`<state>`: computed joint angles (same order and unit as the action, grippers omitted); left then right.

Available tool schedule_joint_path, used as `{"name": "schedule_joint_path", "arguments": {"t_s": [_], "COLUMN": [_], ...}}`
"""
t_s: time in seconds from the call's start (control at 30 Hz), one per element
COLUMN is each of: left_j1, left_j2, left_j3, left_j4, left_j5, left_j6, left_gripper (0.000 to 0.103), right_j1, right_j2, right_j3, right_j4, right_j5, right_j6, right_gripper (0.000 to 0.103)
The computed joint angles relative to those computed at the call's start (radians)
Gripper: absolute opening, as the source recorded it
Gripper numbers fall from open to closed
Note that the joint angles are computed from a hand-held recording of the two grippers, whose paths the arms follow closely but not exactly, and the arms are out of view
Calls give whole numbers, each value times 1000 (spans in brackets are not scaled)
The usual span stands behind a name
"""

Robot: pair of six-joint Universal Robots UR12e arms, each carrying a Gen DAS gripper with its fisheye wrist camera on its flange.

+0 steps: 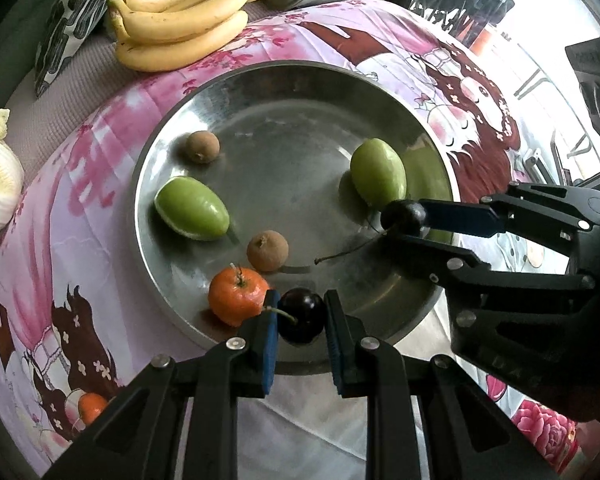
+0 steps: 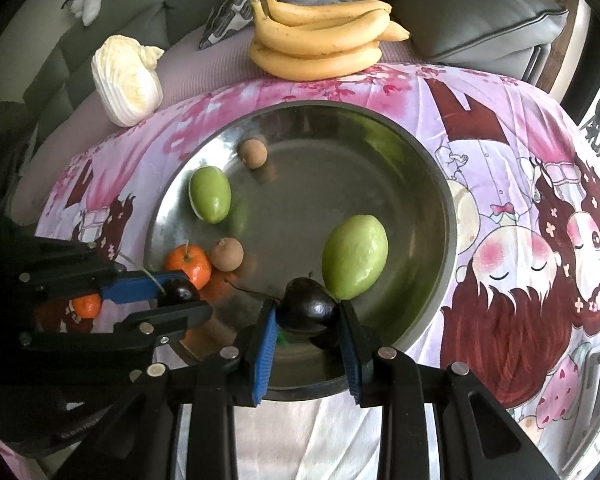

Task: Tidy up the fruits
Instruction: 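Carry both dark plums over the steel plate with both tools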

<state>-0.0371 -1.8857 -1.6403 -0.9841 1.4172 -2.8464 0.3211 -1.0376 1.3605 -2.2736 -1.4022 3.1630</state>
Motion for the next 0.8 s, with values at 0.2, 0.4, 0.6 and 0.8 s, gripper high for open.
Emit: {"name": "schedule_joint_path", "arguments": {"t_s": [0.2, 0.4, 0.6, 0.8], "left_j1": [-4, -7, -4, -7], "left_j2": [-9, -19, -23, -30], "left_j3": [3, 6, 7, 10], "left_j4": [2, 5, 0, -8], "left_j5": [-7, -7, 0, 0], "left_j6": [-2, -9, -18, -18], "left_gripper": [23, 22, 22, 23], "right_j1": [-3, -3, -4, 2], "right_j2": [4, 11, 21, 32], "right_j3": [-2, -12, -26, -43], "right_j4": [5, 17, 32, 47], "right_j5": [-5, -8, 9, 6], "right_j6": [1, 1, -3, -8], "right_gripper": [32, 32, 32, 32]}}
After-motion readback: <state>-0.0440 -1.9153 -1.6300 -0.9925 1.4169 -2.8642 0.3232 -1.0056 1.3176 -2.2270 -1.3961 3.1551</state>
